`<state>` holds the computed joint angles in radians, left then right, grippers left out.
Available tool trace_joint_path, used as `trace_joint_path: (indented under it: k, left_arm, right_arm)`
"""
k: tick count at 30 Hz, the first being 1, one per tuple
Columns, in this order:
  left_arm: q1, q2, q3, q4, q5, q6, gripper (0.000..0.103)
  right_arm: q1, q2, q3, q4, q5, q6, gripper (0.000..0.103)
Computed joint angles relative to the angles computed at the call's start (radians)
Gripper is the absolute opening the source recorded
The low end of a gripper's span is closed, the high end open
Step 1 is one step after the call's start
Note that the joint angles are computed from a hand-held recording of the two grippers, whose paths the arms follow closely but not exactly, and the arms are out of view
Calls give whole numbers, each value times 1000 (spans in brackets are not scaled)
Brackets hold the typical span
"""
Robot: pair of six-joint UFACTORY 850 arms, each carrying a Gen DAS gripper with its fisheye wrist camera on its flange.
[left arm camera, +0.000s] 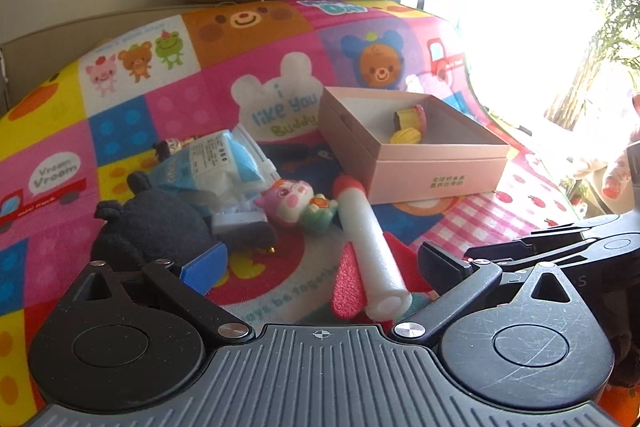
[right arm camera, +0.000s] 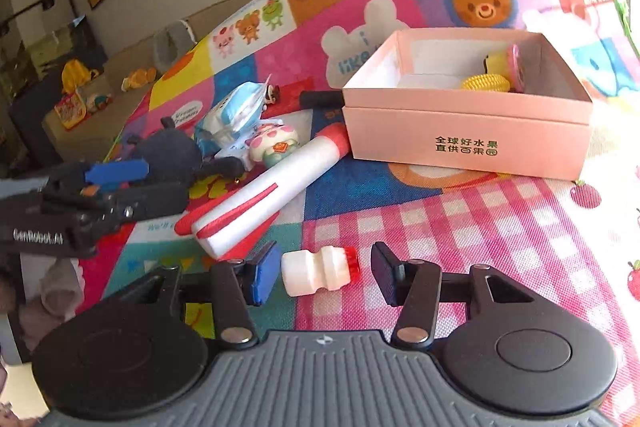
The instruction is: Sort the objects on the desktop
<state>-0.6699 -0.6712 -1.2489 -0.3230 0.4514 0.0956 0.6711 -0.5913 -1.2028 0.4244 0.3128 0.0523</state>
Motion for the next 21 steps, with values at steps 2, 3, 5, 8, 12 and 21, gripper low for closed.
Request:
trace_joint_path:
  k: [2, 3, 5, 8, 12, 21]
  left_arm:
    - [-5, -7, -13, 20, -2, -7, 103]
    - [-8, -11, -20, 33, -3, -16, 103]
    - [-12, -22, -40, 49, -10, -21, 103]
    - [-24, -48, -84, -19, -41, 48, 103]
    - [-38, -69, -114, -37, -74, 70, 99]
    - [-87, -117, -158, -380, -27, 532, 65]
  right_arm:
    - [-13, -10, -9, -116, -21, 136, 47]
    - [-13, -17, -17, -143, -32, 168, 47]
    - [-5, -5, 5, -103, -14, 123, 47]
    - [13, 28, 58, 97, 36, -63, 47]
    - [32, 64, 129, 281, 118, -205, 47]
    - [48, 59, 141, 389, 194, -269, 61]
